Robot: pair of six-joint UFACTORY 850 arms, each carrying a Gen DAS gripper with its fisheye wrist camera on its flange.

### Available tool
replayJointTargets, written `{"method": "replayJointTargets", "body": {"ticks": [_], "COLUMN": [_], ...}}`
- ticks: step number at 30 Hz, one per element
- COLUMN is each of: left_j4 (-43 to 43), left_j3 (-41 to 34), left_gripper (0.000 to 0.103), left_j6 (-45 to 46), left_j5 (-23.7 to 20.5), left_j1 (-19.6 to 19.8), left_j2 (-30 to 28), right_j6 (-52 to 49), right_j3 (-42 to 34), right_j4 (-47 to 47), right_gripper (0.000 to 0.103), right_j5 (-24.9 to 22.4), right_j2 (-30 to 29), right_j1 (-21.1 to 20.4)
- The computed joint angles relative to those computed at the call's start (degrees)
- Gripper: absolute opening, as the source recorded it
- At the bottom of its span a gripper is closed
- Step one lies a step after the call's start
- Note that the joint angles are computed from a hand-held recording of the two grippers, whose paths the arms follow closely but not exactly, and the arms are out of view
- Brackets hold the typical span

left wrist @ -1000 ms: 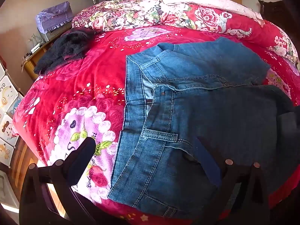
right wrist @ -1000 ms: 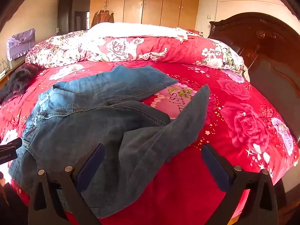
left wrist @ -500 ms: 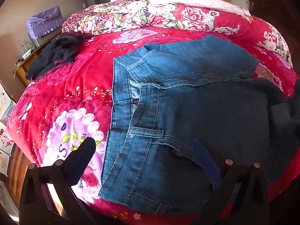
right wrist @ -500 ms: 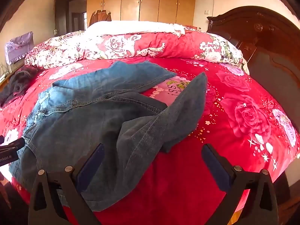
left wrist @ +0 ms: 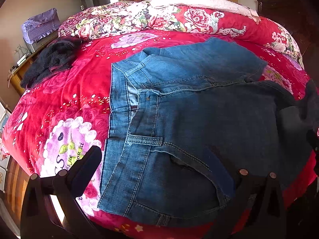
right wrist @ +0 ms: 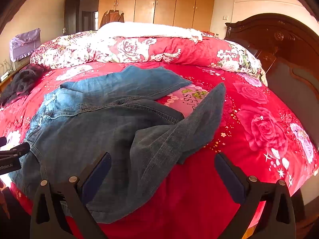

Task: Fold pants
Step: 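Move both grippers over the blue jeans toward the waistband and leg hem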

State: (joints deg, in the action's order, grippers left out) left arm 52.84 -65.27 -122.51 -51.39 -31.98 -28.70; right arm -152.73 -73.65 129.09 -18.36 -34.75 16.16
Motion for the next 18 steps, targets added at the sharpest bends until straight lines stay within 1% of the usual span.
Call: {"method": "replayJointTargets", "body": {"ticks": [10,18], "left_j4": [0.3,0.1], "left_j3": [0.5,0.5], "left_gripper": [0.103,0.103], "left_j6": [-0.1,0.5], "left_j5": [2.1,2.4], "left_j1": [0.2,0.1], "left_j2": [0.3,0.2], "right_j6": [4.2,8.0], "right_j3": [-1.0,-1.8], "right_j4": [-3.3,-6.6], "right_gripper": [0.103,0.103], "right_j5": [0.9,1.5], "right_j2": [-0.9,-1.4], "right_j1": [-0.2,-0.4]}}
